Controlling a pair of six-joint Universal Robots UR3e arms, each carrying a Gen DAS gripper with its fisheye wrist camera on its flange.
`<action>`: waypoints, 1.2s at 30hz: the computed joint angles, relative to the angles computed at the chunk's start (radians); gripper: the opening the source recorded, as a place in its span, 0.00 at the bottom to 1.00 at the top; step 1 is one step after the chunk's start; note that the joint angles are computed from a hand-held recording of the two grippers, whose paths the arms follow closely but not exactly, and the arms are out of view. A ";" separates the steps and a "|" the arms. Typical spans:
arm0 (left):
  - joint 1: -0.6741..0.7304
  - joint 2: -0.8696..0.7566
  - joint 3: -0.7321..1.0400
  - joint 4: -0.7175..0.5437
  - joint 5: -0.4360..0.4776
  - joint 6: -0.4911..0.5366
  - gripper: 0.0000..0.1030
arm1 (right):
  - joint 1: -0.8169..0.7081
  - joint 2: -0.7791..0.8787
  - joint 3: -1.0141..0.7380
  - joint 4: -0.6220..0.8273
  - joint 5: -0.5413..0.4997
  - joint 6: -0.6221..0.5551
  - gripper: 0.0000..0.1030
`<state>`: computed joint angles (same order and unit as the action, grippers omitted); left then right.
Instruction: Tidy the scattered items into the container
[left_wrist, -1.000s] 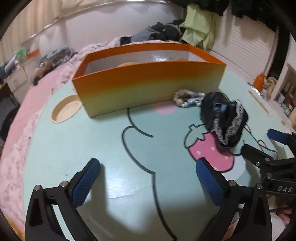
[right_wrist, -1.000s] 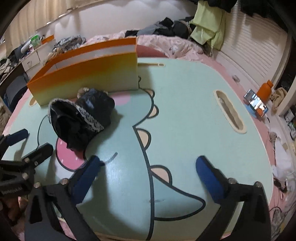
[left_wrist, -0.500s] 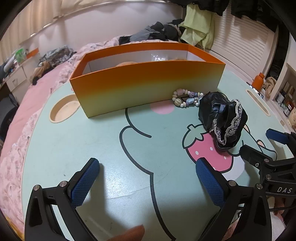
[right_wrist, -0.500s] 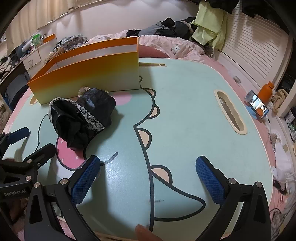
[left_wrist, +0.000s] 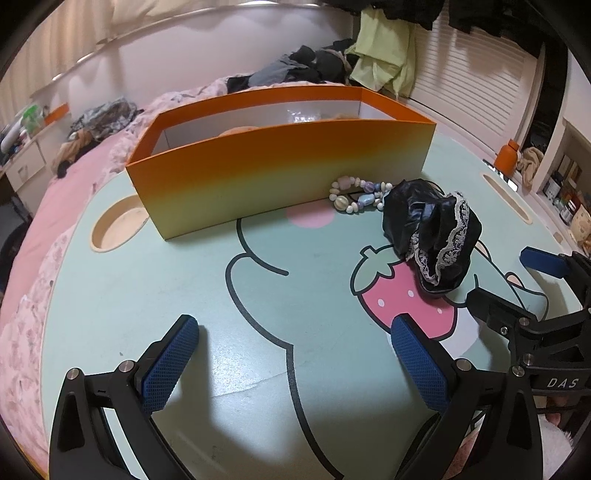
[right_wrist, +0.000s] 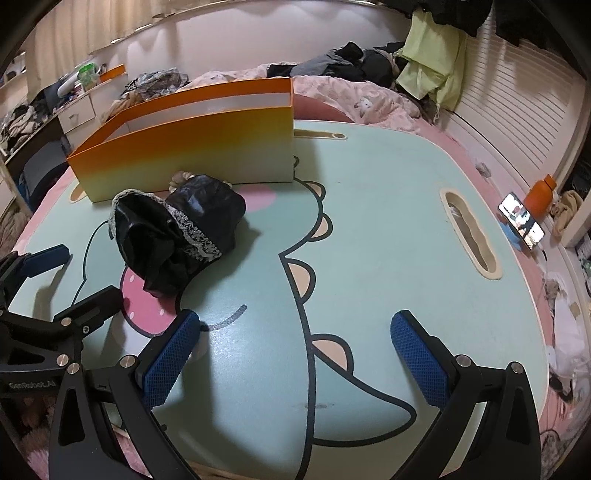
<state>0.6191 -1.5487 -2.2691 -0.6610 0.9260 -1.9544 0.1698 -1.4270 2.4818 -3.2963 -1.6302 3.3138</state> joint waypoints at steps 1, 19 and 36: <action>0.002 0.002 -0.007 0.006 -0.003 0.000 1.00 | 0.001 0.005 0.005 -0.016 -0.001 0.001 1.00; 0.013 -0.006 -0.025 0.031 -0.029 0.014 1.00 | -0.013 0.059 0.044 -0.157 0.016 -0.028 1.00; 0.011 -0.007 -0.027 0.033 -0.032 0.017 1.00 | -0.084 -0.061 0.058 -0.261 0.261 -0.053 0.89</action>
